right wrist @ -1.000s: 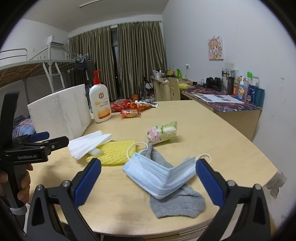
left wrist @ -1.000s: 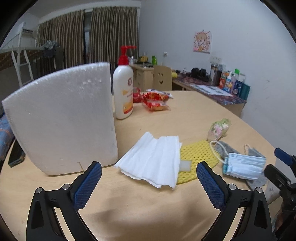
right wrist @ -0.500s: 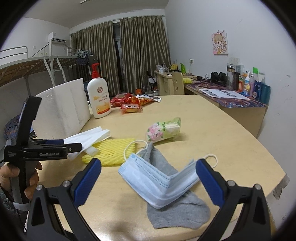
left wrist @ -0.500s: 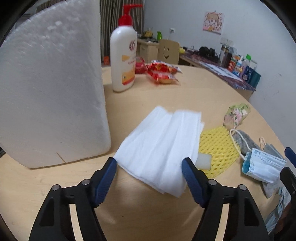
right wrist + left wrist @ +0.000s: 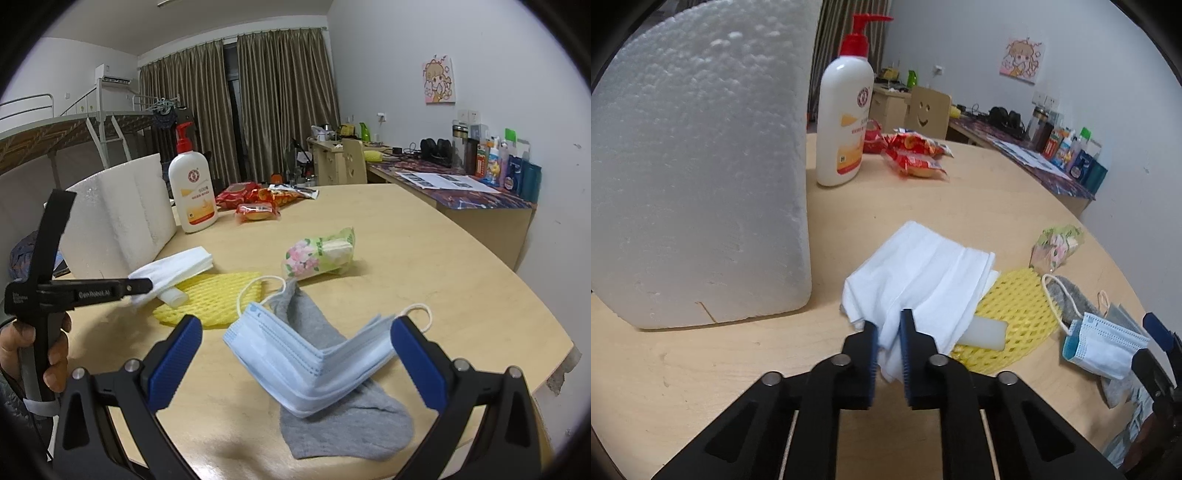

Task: Organize soft objects
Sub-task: 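Grasp the blue face mask with the right tool while the left tool lifts the tissue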

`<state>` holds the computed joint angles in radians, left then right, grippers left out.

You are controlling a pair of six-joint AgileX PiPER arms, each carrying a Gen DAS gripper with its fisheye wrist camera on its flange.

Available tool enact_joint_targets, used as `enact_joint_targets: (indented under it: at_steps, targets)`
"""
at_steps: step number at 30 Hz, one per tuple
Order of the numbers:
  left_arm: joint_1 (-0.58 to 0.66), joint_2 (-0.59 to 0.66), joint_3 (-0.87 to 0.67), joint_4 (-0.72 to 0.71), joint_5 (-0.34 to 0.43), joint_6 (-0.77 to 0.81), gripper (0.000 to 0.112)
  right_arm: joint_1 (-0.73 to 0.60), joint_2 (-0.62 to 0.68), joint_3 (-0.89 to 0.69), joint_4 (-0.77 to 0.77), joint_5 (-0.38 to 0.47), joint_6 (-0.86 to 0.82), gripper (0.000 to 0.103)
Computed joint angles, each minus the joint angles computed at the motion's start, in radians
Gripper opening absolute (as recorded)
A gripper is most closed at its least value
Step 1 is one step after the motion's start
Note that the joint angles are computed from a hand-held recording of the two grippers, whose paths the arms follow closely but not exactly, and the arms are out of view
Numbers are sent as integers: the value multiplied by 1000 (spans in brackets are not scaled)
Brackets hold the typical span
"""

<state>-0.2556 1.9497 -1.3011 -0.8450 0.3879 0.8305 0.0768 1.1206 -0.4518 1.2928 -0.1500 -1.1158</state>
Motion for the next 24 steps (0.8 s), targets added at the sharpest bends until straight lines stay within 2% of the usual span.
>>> enact_joint_targets:
  at_steps: [3, 5, 9, 11, 13, 17, 19, 21, 24]
  targets:
    - [10, -20, 35, -150, -1, 153, 7, -21, -4, 1, 21, 22, -27, 103]
    - [23, -32, 59, -274, 27, 281, 7, -32, -3, 2, -31, 39, 19, 103]
    - [30, -73, 124, -485, 26, 523, 7, -13, 6, -8, 119, 20, -143, 103]
    - [30, -86, 142, -543, 34, 595, 7, -4, 3, -6, 129, 24, -162, 103]
    - [29, -85, 138, -529, 42, 584, 7, 13, -5, 0, 111, 17, -156, 102]
    - [36, -86, 145, -551, 54, 602, 7, 21, 10, -7, 265, 8, -308, 89]
    - [41, -91, 153, -578, 62, 634, 7, 16, 22, -8, 290, 1, -321, 81]
    - [43, -95, 161, -596, 66, 657, 7, 21, 35, -8, 325, -19, -344, 77]
    - [43, -98, 166, -605, 73, 672, 7, 16, 52, -12, 420, -30, -427, 55]
